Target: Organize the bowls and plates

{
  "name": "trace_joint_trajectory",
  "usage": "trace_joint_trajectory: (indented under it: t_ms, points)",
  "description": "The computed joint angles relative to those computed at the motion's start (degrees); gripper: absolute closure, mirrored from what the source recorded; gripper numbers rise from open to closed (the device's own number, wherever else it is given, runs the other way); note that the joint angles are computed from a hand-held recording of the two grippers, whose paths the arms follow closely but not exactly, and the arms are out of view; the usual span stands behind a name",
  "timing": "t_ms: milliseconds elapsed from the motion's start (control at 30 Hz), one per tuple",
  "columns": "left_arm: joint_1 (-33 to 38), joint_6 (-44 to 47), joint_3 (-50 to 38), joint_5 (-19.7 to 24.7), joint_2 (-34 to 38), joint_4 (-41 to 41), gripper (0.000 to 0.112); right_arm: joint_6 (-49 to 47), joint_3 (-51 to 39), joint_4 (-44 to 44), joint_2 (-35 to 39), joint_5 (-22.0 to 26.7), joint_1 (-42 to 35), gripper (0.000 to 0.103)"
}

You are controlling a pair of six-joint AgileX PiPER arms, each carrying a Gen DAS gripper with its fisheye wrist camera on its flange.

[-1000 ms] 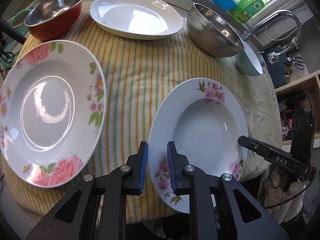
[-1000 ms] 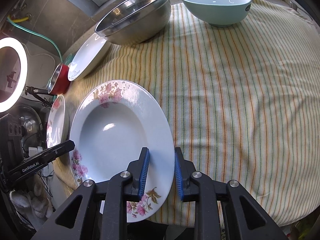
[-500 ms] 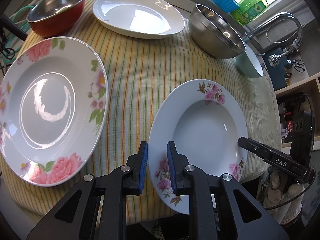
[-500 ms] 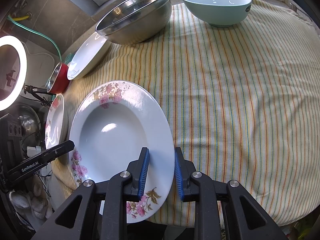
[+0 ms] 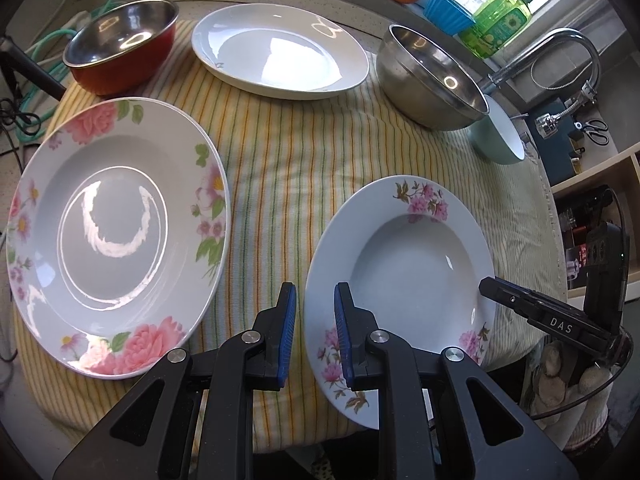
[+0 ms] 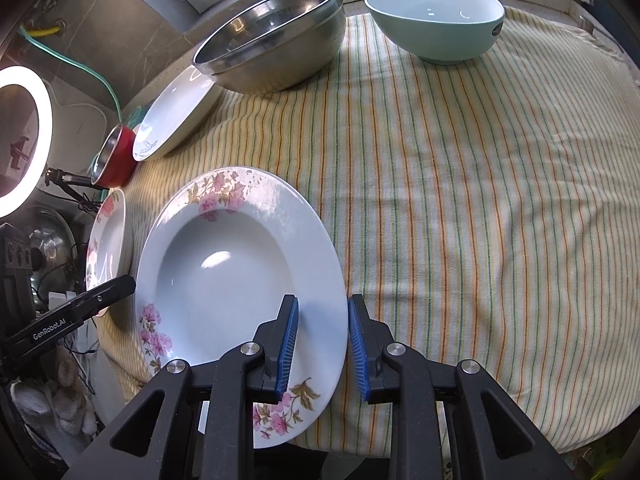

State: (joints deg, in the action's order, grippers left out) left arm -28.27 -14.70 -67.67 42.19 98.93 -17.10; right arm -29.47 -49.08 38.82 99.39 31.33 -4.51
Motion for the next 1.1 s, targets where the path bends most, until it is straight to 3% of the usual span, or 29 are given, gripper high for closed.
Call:
trace_joint_trajectory:
  t_ms: [433,767,967,1100]
  points:
    - [2.23,-2.41,4.28,-1.81,-6.51,1.94,0.094,5.94,0.62,-5.9,-5.98,-3.81,1.77,0.071]
    - [8.91,-3.67,10.29,-2.81,-13.51,3.09,0.095,2.68,-0.83,2.97,-6.07,-7.3,8.55,0.071]
    - [14.75,-4.4,14.06,-3.3,-17.36,4.86,0.095,9.78,-5.73,-4.33,-3.11,-6.25,14.74,0.071]
    - [19.12,-3.17,16.07,-3.65,-18.74,4.83,0.093,16.8,-9.95,-10.66,-0.45,-5.22,18.99,0.06]
